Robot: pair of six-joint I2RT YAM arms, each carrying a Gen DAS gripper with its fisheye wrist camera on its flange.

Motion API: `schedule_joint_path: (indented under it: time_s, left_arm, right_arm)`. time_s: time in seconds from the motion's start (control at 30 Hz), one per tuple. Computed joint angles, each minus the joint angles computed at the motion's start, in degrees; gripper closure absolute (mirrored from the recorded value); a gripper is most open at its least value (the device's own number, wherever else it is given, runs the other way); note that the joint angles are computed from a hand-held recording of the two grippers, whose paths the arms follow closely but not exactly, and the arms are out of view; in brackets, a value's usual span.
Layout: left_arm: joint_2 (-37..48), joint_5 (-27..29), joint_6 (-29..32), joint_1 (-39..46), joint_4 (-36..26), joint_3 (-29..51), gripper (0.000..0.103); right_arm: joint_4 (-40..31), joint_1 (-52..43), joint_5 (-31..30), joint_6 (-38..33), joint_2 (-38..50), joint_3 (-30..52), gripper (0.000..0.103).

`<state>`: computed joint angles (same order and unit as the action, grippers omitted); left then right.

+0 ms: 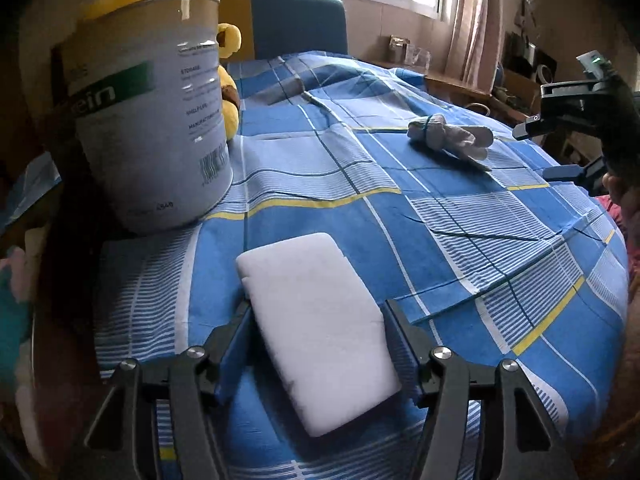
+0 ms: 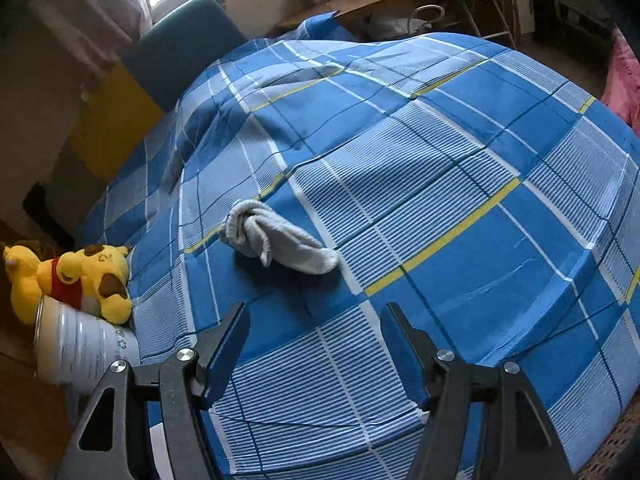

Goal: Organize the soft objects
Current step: 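Grasp the gray knit glove with the right gripper while the left gripper holds the block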

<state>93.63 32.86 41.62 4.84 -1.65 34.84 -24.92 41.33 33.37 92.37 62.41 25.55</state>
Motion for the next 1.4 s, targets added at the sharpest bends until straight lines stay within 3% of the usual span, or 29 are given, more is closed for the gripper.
schedule_joint_path:
  time_s: [0.27,0.63,0.87,1.13,1.27,1.4]
  left_arm:
    - [1.0,2.2,0.4,1.1,-0.2,0.4,0.039]
    - [1.9,3.7,1.0,2.1,-1.5,1.4,0.039]
    - [2.3,4.4,1.1,2.3,-2.1,1.8,0.038]
    - [2.5,4.7,1.2,2.4,-2.4,2.0,0.038]
    - [2.7,4.7,1.0,2.3,-2.4,2.1,0.038]
    - [2.8,4.9,1.1,2.4,-2.7,2.3,0.038]
  right_arm:
    - [-1.9,-0.1,0.1,3.1,-0.4,-0.2,0.034]
    - [-2.3,-1.0,-1.4,1.2,2.1,1.2,0.034]
    - [-4.2,-4.8,-2.3,-14.6,10.2,9.4,0.034]
    - [-4.6,-17.0,-6.3,-40.1,21.3,21.8,0.034]
    - [-6.6,-20.3,-9.3,-47.6,31.4,30.5,0.034]
    - [-9.8,-21.4,-9.7,-50.2,41.7,38.0,0.034]
